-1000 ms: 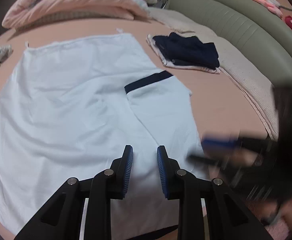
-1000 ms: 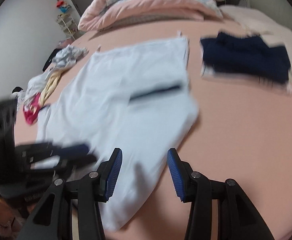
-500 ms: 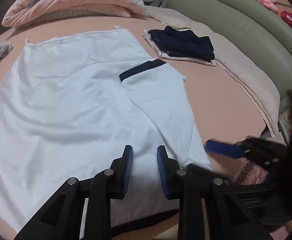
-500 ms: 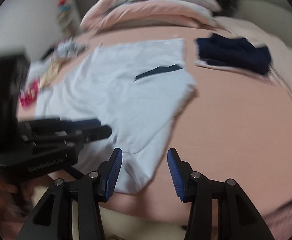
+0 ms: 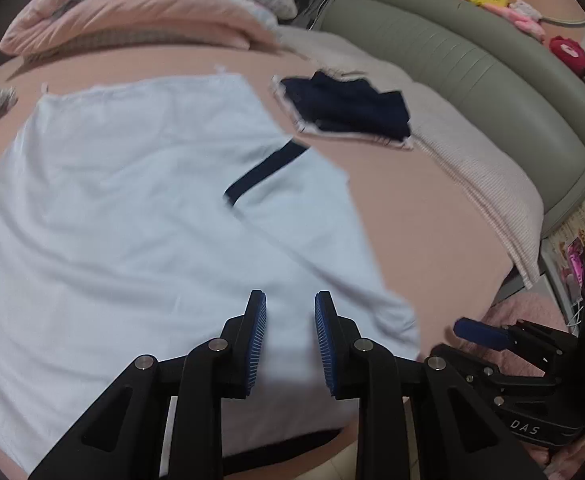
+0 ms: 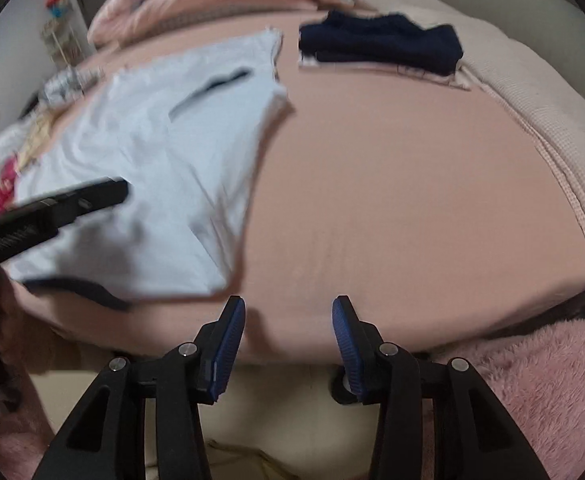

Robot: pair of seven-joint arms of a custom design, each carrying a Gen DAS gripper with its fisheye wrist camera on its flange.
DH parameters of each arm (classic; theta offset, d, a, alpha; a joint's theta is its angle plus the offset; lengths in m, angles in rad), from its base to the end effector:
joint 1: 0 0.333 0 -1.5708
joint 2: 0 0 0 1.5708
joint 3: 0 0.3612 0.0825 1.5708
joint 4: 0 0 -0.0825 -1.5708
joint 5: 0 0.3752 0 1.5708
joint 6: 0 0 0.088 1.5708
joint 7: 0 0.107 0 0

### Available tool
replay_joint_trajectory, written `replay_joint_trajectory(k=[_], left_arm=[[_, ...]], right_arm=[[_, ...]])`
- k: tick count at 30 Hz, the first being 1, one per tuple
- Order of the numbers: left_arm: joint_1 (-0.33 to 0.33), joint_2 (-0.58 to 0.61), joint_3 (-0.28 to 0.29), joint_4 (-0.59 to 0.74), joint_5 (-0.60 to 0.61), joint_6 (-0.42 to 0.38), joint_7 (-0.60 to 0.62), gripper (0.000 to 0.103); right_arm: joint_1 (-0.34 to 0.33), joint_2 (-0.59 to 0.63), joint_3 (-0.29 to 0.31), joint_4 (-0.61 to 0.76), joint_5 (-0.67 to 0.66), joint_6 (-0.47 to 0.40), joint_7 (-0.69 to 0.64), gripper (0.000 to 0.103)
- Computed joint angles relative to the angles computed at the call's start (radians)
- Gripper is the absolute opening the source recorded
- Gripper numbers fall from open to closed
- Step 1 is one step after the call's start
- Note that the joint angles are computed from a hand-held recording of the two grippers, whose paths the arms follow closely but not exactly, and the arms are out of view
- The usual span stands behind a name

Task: Fold clothes

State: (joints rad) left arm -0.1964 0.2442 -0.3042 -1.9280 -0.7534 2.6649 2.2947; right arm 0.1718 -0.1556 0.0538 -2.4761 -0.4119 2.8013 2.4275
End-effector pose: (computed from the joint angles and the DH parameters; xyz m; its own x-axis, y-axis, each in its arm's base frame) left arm 0.5831 -0.2790 0.4653 -0.6206 -0.7217 0.3066 -0.7194 0.3686 -0.5887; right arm 0.4646 0.1267 0.4500 -0.2417 -0.9645 -0.1065 -0.8312 0.2624 -0.4901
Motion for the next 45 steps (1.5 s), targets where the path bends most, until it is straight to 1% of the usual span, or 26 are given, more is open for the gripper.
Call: replay_joint_trajectory(k=[2,3,6,7,9,10,12,15,18,20,21,22,24,25,26,28,30,32,33,36,37,39,40,41,44,45], left_arm=[[-0.003,-0.002,-0.009,0.007,-0.013,0.019,0.023,0.023],[-0.007,0.002,-0.011,0.016,-0.013,0.024,0.029,0.023],[-0.019,0.052,-0.007,0.095,0.032,-0.015,0.001,0.023],[-0.019,0.078,-0.011,0.134,0.048,-0.049,0.004,0.023],[-0.041,0.125,0.002,0.201,0.132,-0.121,-0.033,0.023],[-0.058,0.147,0.015,0.235,0.197,-0.177,-0.065,0.023],[-0.073,0.153,0.022,0.235,0.272,-0.223,-0.079,0.023],[-0.058,0.113,0.007,0.145,0.28,-0.191,-0.018,0.022],[-0.034,0.079,-0.004,0.085,0.232,-0.175,0.023,0.022],[-0.027,0.072,-0.002,0.083,0.21,-0.181,0.025,0.022],[-0.027,0.067,-0.002,0.083,0.202,-0.176,0.029,0.023],[-0.027,0.063,-0.002,0.082,0.195,-0.171,0.033,0.023],[-0.005,0.042,-0.028,0.073,0.105,-0.147,0.096,0.023],[-0.004,0.036,-0.033,0.076,0.067,-0.123,0.11,0.023],[-0.008,0.038,-0.033,0.086,0.046,-0.108,0.114,0.023],[-0.015,0.053,-0.035,0.115,0.016,-0.086,0.117,0.023],[-0.046,0.097,-0.015,0.161,0.08,-0.095,0.06,0.023],[-0.106,0.135,0.044,0.188,0.244,-0.096,-0.057,0.023],[-0.147,0.148,0.087,0.191,0.355,-0.086,-0.133,0.022],[-0.156,0.133,0.113,0.15,0.452,0.004,-0.24,0.025],[-0.145,0.133,0.114,0.152,0.461,-0.004,-0.275,0.025],[-0.137,0.136,0.13,0.161,0.505,-0.021,-0.357,0.025],[-0.123,0.134,0.125,0.161,0.514,-0.032,-0.371,0.025],[-0.086,0.132,0.094,0.162,0.475,-0.043,-0.349,0.025],[0.023,0.103,-0.024,0.128,0.272,-0.009,-0.18,0.025],[0.034,0.098,-0.047,0.122,0.229,0.006,-0.122,0.025]], right_arm=[[-0.03,0.0,0.017,0.014,-0.085,0.037,0.058,0.046],[-0.03,0.013,0.016,0.031,-0.103,0.048,0.046,0.047],[0.021,0.06,-0.006,0.061,-0.016,0.064,-0.118,0.047],[0.034,0.077,-0.007,0.07,0.011,0.061,-0.165,0.047],[0.057,0.104,-0.01,0.095,0.002,-0.005,-0.195,0.046],[0.039,0.114,0.013,0.107,-0.075,-0.051,-0.132,0.046],[0.034,0.093,0.012,0.094,-0.146,-0.083,-0.022,0.046],[0.024,0.051,0.013,0.071,-0.196,-0.145,0.075,0.047],[0.023,0.02,0.005,0.045,-0.141,-0.167,0.065,0.047],[0.002,0.007,0.038,0.054,-0.164,-0.261,0.112,0.047],[0.008,-0.012,0.026,0.037,-0.135,-0.257,0.109,0.047],[0.038,-0.044,-0.02,0.002,-0.063,-0.198,0.078,0.047],[0.044,-0.096,-0.049,-0.065,0.048,-0.066,0.006,0.047],[0.039,-0.118,-0.047,-0.084,0.063,-0.024,-0.003,0.047],[0.008,-0.138,-0.022,-0.097,0.029,0.012,0.027,0.047],[-0.081,-0.157,0.048,-0.102,-0.08,0.07,0.122,0.049],[-0.12,-0.115,0.077,-0.054,-0.143,0.048,0.155,0.049],[-0.075,-0.024,0.031,0.025,-0.093,-0.013,0.054,0.049],[-0.046,-0.003,0.005,0.038,-0.04,-0.005,-0.011,0.049],[0.024,0.021,-0.045,0.041,0.132,0.02,-0.214,0.049],[0.02,0.031,-0.028,0.054,0.108,-0.043,-0.215,0.049],[0.001,0.044,-0.007,0.064,0.033,-0.118,-0.154,0.05],[0.002,0.031,-0.011,0.055,0.044,-0.118,-0.145,0.05],[0.01,0.015,-0.018,0.054,0.086,-0.133,-0.162,0.05],[0.019,-0.018,-0.031,0.041,0.138,-0.091,-0.205,0.05],[0.011,-0.023,-0.024,0.041,0.117,-0.073,-0.193,0.05]])
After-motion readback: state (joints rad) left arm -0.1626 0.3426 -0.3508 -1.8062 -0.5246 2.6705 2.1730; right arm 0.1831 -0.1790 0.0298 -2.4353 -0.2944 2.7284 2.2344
